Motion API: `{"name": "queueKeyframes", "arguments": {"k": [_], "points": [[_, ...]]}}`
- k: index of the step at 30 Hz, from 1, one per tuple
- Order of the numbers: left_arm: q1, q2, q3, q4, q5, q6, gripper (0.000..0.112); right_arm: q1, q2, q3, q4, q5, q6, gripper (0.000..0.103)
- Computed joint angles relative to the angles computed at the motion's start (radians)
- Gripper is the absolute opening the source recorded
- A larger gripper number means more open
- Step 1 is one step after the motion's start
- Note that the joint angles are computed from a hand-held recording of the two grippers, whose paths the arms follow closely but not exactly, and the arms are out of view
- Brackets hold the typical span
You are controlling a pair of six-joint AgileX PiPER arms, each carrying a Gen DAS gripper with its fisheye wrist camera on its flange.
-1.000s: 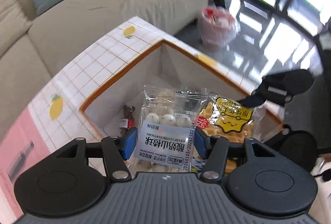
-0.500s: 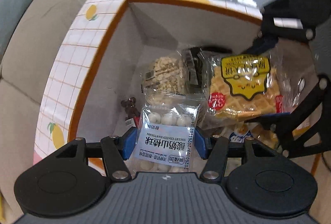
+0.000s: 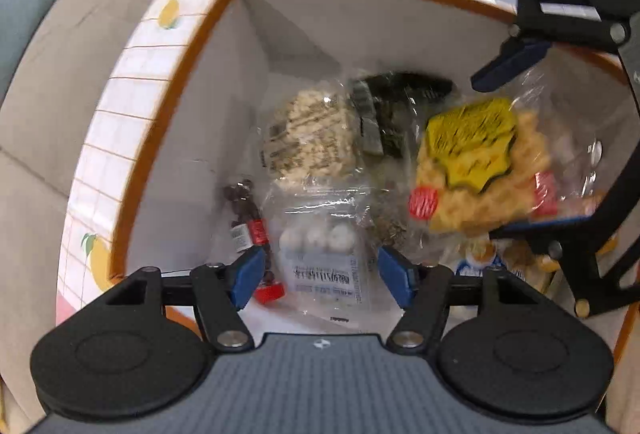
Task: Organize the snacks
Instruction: 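Open both tools to release the quail-egg pack and waffle cake in the box, then move both tools back over the red and white snack bags on the cloth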
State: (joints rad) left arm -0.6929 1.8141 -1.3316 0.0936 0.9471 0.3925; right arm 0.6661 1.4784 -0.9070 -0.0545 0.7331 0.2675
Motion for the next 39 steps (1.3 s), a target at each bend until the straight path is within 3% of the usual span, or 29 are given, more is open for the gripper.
{"name": "queueKeyframes", "arguments": {"k": [8, 14, 19, 23, 30, 32, 34, 39], "points": [[0.114, -0.114, -0.011, -0.169, 0.040, -0.056, 0.077, 0.002, -0.075, 0.001, -0.003, 0.033, 0.032, 0.081], [0.168, -0.254, 0.075, -0.238, 0.036, -0.110, 0.077, 0.048, -0.118, 0.017, -0.026, 0.066, 0.142, 0.061], [0.231, -0.391, 0.210, -0.315, -0.015, -0.122, 0.077, 0.065, -0.101, 0.045, -0.021, 0.016, 0.201, 0.043], [0.264, -0.506, 0.324, -0.315, -0.042, -0.170, 0.077, 0.069, -0.046, 0.044, -0.033, -0.026, 0.249, 0.042], [0.368, -0.690, 0.444, -0.329, -0.011, -0.165, 0.077, 0.060, 0.012, 0.047, -0.011, -0.038, 0.314, 0.040], [0.421, -0.740, 0.462, -0.350, 0.011, -0.142, 0.077, 0.081, -0.020, 0.048, -0.050, -0.024, 0.370, 0.042], [0.478, -0.793, 0.481, -0.374, 0.033, -0.115, 0.077, 0.120, -0.061, 0.046, -0.107, 0.004, 0.436, 0.050], [0.638, -0.916, 0.517, -0.435, 0.090, -0.009, 0.077, 0.304, -0.151, -0.004, -0.304, 0.115, 0.682, 0.057]]}}
